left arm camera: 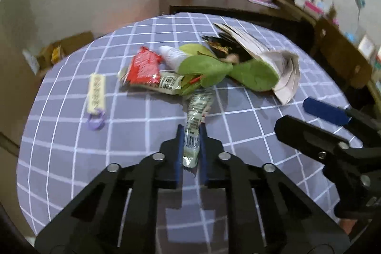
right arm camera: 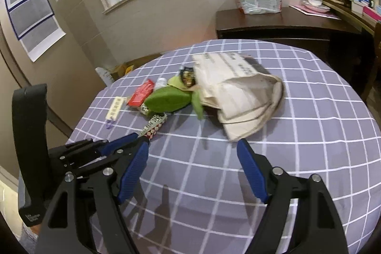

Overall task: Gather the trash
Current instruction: 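Grasp the patterned wrapper strip with the left gripper and lift it toward the bin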

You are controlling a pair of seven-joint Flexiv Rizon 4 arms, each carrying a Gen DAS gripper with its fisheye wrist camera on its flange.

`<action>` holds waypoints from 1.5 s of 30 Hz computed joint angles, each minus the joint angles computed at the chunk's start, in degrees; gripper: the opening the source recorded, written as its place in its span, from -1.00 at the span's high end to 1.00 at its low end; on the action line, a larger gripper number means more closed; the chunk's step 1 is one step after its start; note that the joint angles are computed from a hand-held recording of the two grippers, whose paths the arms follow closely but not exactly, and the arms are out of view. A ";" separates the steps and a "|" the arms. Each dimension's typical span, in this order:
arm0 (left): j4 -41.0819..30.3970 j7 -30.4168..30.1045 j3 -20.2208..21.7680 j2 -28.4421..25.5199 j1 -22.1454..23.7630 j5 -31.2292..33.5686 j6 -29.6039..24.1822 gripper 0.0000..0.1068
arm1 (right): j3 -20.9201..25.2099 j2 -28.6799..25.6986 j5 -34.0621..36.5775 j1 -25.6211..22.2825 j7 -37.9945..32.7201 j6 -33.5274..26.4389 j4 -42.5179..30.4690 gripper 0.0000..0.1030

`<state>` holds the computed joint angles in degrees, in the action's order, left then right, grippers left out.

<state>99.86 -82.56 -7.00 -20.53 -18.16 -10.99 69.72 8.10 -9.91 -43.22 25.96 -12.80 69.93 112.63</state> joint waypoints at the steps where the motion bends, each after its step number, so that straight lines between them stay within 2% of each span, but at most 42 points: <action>1: 1.92 0.31 -0.39 1.27 0.86 -1.35 1.37 0.85 | 0.46 -0.27 0.99 0.06 -1.12 -0.27 -0.57 -0.47; 5: 8.88 6.92 -4.79 5.71 5.25 -11.53 5.96 0.86 | 2.15 -1.77 6.19 0.96 -6.71 -1.68 -3.83 -0.47; 7: 10.76 7.67 -3.94 7.28 5.34 -13.21 7.71 0.86 | 2.78 -3.03 8.87 1.79 -9.76 -2.56 -6.35 -0.47; 8: 10.88 6.24 -2.17 7.82 4.88 -11.82 7.70 0.86 | 2.86 -3.74 9.63 2.39 -11.00 -3.16 -7.70 -0.47; 10: 10.01 -1.11 3.03 8.27 3.38 -5.20 7.66 0.86 | 2.59 -5.06 10.18 3.71 -12.69 -4.41 -10.03 -0.47; 13: 9.95 -5.16 5.28 8.86 4.27 -1.83 8.57 0.86 | 2.45 -8.44 11.73 5.60 -15.68 -6.21 -14.70 -0.47; 15: 8.45 -9.70 7.80 8.66 4.21 3.13 7.25 0.86 | 2.59 -11.30 13.62 6.64 -18.10 -7.44 -18.43 -0.47; 19: 7.53 -11.72 8.34 8.14 6.52 6.38 6.96 0.86 | 1.81 -16.76 15.88 9.09 -21.79 -10.91 -25.92 -0.46; 21: 8.30 -10.17 7.28 8.05 8.52 4.81 7.87 0.86 | 0.95 -19.26 16.30 10.38 -23.16 -12.55 -29.37 -0.46; 23: 9.21 -7.63 5.96 8.04 10.37 2.23 8.52 0.86 | -0.25 -21.96 15.97 11.83 -24.47 -15.52 -33.44 -0.28; 27: 10.43 -3.96 4.67 7.88 12.60 -1.45 9.49 0.86 | -2.24 -25.91 15.81 13.70 -26.06 -21.19 -39.53 -0.05; 30: 11.79 -1.43 3.86 8.16 13.73 -4.59 10.56 0.86 | -3.84 -26.53 14.81 14.61 -25.50 -22.72 -39.87 0.56; 32: 13.46 1.83 2.36 8.77 15.11 -8.51 11.62 0.86 | -4.25 -26.78 14.34 14.94 -24.88 -22.91 -40.09 0.82; 34: 14.85 4.51 1.39 9.32 16.00 -12.09 12.50 0.86 | -4.29 -26.17 14.08 14.98 -23.72 -20.60 -39.01 0.97; 37: 18.00 11.45 -1.30 10.91 18.05 -21.45 13.85 0.86 | -4.05 -25.94 13.47 15.65 -23.18 -18.38 -39.16 0.96; 39: 19.56 14.67 -1.33 11.88 17.98 -25.77 14.47 0.86 | -3.54 -26.46 13.31 16.43 -23.75 -17.85 -40.47 0.96; 45: 24.02 22.93 1.22 15.09 17.06 -37.04 16.19 0.86 | -0.58 -32.01 16.33 20.02 -29.77 -18.59 -50.66 0.96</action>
<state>123.88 -59.63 -5.78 -5.44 -1.10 -48.03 85.91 7.53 -41.91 -26.89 45.98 -42.57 51.34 61.96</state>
